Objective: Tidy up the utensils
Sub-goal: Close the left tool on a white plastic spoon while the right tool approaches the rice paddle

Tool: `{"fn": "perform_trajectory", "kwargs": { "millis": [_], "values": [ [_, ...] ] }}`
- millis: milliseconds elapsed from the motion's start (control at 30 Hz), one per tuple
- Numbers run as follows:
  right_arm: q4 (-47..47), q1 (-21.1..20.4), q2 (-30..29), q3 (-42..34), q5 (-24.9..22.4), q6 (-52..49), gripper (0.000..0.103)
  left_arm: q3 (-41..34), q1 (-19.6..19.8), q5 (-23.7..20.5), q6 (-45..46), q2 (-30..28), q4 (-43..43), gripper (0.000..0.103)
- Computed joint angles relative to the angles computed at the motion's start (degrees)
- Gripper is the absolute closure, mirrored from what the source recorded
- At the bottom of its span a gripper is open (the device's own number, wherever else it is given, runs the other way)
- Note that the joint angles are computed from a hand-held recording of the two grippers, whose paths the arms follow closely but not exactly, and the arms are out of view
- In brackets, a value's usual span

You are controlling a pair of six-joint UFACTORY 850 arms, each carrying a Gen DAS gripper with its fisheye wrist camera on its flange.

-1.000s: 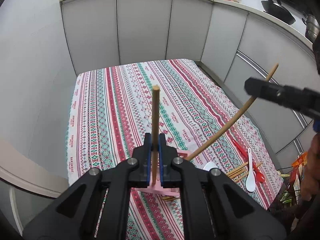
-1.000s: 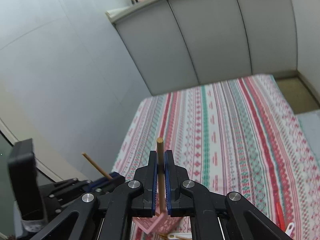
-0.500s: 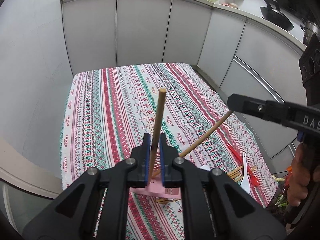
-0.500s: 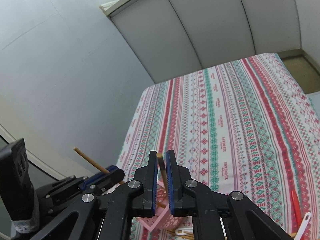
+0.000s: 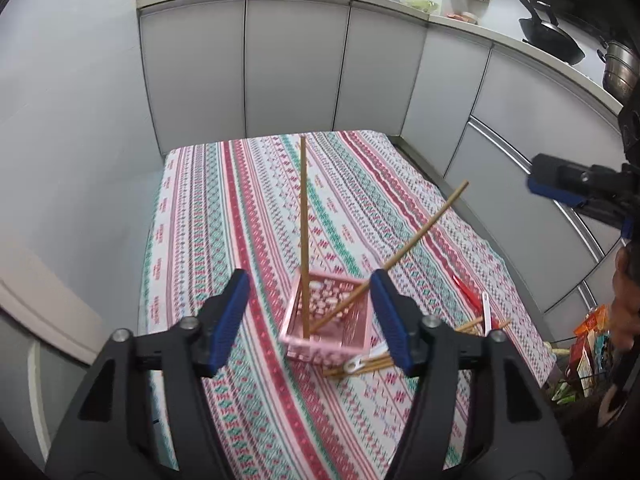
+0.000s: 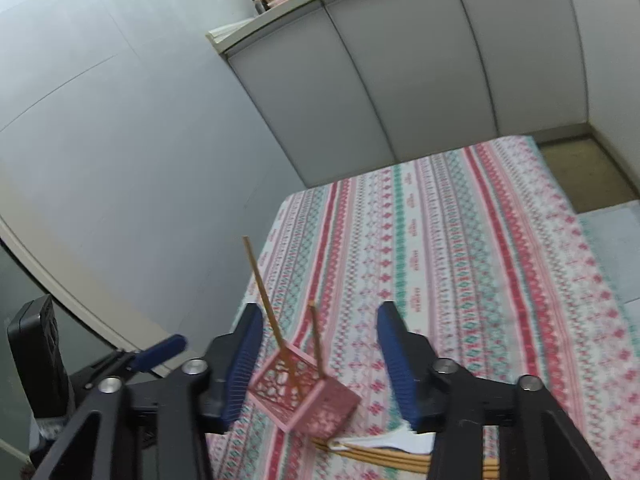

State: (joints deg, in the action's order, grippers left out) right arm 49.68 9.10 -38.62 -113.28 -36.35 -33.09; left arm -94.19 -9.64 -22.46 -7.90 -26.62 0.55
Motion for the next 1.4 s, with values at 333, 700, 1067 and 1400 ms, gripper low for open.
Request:
{"fn": "perform_trajectory", "kwargs": {
  "millis": [333,700,1067,1400],
  "values": [
    [-11.27,-2.14,3.74,6.65,-1.45,7.26,0.024,2.49,-1.36,-6.26,-1.63,1.44,2.28,0.021],
    [-25.86,-3.82,1.18,8.17,-8.68,19.94,0.021,2.73,-4.74,-12.97,6.34,-0.56,-1.88,0.02],
    [-30.82,-6.6,-3.3,6.41,-13.23,26.45,0.021,-1.42,-8.11,-18.23,12.68,-6.69,-3.5,0.02],
    [-31.75,-7.01,-5.61,3.87,-14.86,27.03,0.021,-8.02,-10.31,-21.43,23.28,-13.26,-8.26,0.038]
  ]
}}
